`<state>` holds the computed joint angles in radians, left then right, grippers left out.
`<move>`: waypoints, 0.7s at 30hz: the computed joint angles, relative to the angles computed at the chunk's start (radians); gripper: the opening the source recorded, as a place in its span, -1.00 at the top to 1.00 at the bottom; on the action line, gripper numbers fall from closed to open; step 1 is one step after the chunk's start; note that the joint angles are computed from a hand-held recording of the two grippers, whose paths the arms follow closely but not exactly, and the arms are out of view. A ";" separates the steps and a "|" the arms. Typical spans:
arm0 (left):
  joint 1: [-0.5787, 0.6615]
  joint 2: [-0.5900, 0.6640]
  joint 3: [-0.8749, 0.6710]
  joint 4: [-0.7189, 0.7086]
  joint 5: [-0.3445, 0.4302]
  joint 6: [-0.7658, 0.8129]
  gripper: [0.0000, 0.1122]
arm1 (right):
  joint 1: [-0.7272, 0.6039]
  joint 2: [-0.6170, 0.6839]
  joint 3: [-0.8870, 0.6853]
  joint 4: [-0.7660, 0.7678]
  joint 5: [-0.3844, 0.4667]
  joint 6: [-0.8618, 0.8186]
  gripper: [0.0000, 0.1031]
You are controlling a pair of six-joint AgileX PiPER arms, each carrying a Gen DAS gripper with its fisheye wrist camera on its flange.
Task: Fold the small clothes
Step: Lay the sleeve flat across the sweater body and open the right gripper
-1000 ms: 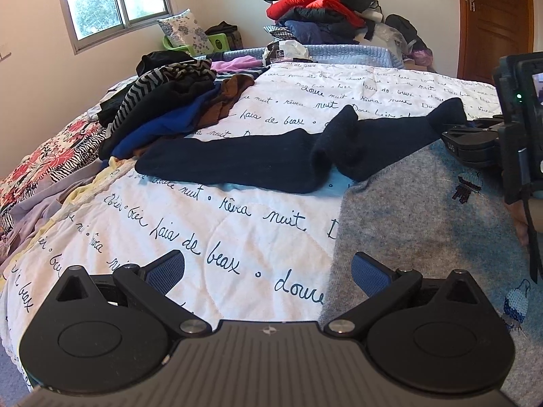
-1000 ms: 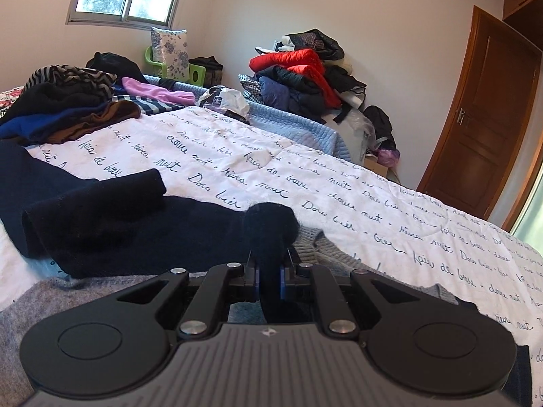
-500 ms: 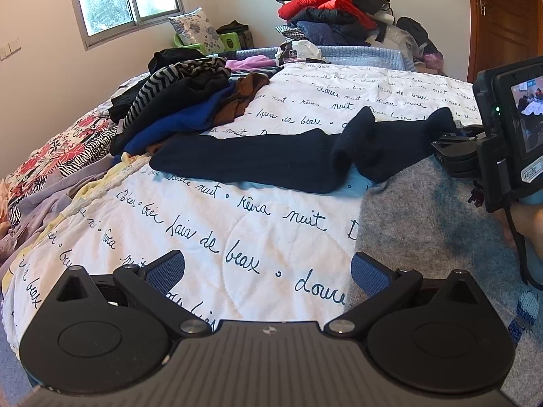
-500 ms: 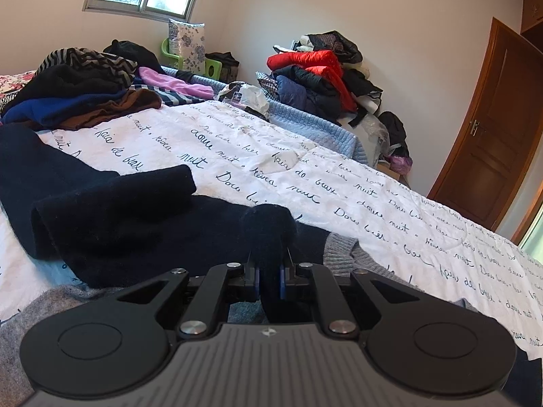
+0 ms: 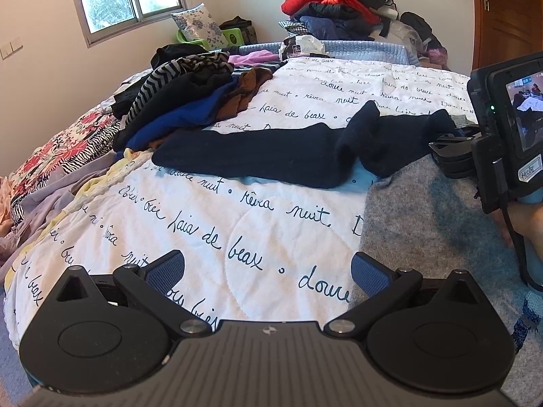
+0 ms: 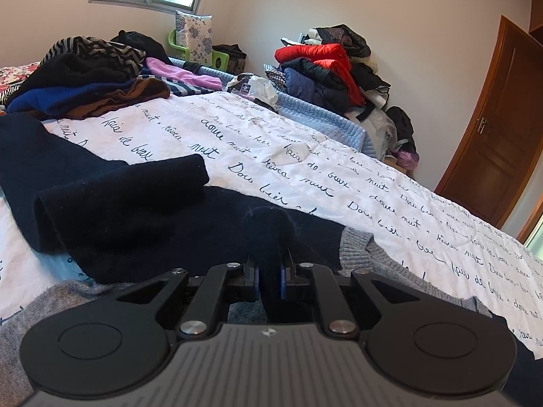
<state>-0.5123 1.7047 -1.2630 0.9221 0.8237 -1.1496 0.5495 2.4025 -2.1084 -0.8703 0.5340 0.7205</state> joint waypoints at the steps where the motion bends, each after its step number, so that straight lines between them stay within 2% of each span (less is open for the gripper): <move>1: 0.000 -0.001 0.001 0.000 0.000 0.000 -0.84 | 0.001 0.001 -0.003 0.004 0.001 -0.003 0.79; 13: -0.001 -0.009 0.010 -0.005 -0.005 0.006 -0.84 | 0.023 -0.006 0.008 -0.049 -0.030 -0.002 0.79; 15: -0.004 -0.007 0.009 -0.003 -0.001 0.006 -0.84 | 0.027 0.003 -0.016 -0.040 -0.017 -0.017 0.79; 17: -0.007 -0.007 0.008 -0.003 0.002 0.007 -0.84 | 0.031 0.043 -0.102 0.054 0.037 -0.123 0.77; 20: -0.009 -0.011 0.011 0.000 0.004 0.003 -0.84 | 0.030 0.099 -0.217 0.193 0.118 -0.292 0.40; 21: -0.009 -0.012 0.013 0.003 0.003 0.001 -0.84 | 0.035 0.097 -0.210 0.179 0.123 -0.289 0.17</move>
